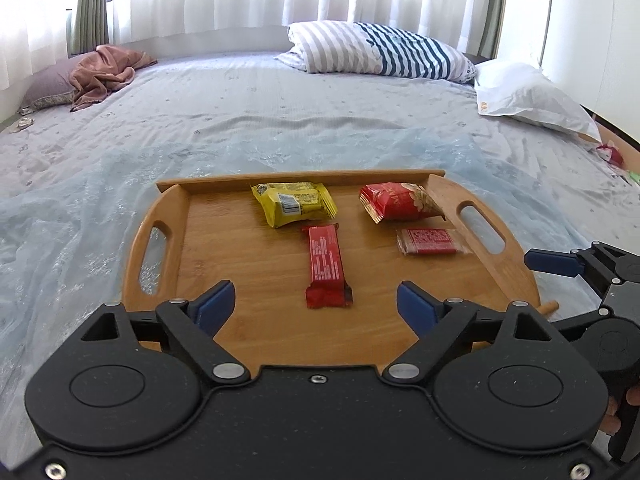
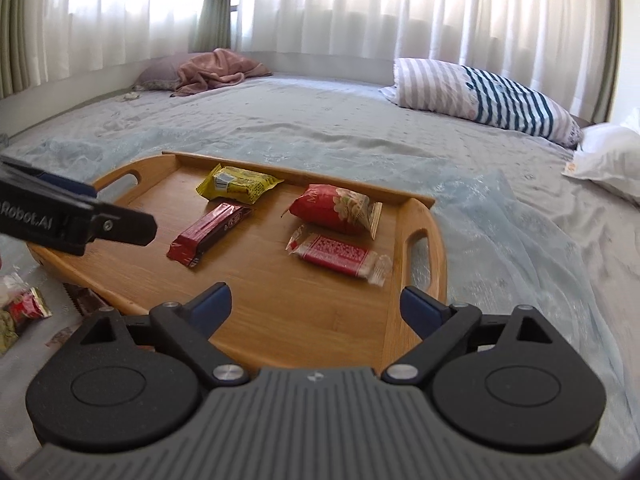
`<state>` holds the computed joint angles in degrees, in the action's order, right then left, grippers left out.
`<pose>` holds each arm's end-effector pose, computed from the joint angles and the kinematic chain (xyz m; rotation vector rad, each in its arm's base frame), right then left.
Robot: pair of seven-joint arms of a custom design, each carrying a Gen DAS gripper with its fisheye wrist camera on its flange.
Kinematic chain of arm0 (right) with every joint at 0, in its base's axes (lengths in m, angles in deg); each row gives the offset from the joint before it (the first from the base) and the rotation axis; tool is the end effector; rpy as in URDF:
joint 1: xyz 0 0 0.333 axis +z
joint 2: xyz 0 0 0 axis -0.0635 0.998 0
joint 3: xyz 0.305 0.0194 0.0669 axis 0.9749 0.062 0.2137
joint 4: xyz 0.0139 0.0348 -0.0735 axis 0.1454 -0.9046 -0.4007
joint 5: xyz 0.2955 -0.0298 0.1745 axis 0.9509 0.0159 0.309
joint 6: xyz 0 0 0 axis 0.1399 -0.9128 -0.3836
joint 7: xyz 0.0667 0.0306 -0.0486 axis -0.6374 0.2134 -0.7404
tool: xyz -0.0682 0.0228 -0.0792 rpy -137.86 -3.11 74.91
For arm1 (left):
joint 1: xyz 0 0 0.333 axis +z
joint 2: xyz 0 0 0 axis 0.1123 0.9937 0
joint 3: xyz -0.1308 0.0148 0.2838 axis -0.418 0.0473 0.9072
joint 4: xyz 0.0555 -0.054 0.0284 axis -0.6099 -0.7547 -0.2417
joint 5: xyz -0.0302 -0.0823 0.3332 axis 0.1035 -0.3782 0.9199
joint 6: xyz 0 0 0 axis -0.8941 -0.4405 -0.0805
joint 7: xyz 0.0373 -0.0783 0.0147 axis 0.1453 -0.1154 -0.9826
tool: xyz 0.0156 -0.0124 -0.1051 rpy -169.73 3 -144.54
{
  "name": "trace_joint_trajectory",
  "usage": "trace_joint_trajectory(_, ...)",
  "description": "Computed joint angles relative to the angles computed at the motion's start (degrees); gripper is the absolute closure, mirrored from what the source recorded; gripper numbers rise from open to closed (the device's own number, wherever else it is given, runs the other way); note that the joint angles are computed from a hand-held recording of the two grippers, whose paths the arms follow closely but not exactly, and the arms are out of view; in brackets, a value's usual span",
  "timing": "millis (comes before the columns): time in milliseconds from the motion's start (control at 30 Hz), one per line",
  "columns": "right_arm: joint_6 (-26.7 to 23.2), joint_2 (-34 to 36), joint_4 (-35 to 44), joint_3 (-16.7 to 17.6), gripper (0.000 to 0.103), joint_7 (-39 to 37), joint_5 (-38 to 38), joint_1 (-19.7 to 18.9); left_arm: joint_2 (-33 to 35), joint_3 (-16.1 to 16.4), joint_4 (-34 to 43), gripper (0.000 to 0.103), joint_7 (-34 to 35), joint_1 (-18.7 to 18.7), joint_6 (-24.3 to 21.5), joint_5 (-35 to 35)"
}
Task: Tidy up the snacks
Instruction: 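Move the left tool toward the gold packet while the right tool approaches the brown bag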
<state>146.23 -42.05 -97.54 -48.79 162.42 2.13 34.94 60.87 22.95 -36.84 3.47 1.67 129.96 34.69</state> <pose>0.6577 0.2421 0.4386 -1.7698 1.4332 -0.8269 0.7076 -0.1720 0.4937 -1.5509 1.9236 -0.9738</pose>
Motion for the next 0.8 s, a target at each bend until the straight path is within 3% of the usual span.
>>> trace_joint_trajectory(267, 4.61, -2.36, -7.55, -8.19, 0.002, 2.8, 3.3, 8.89, -7.64, 0.78, -13.51, 0.011, -2.82, 0.92, 8.04, 1.59)
trace_joint_trajectory(467, 9.96, -3.48, -14.13, -13.97, 0.0, 2.21, 10.07, 16.33, -12.97, -3.58, -23.9, 0.005, -1.79, 5.84, 14.26, -1.08)
trace_joint_trajectory(700, 13.94, -1.7, -20.29, -23.8, 0.0, -0.95, 19.65, 28.48, -17.96, -0.8, -33.06, 0.002, -4.9, 5.27, 21.04, 1.83)
trace_joint_trajectory(800, 15.44, -0.62, -22.52, -26.9, 0.0, -2.41, 24.26, 33.02, -19.57, 2.5, -37.49, 0.0, -7.64, 3.52, 26.91, 4.17)
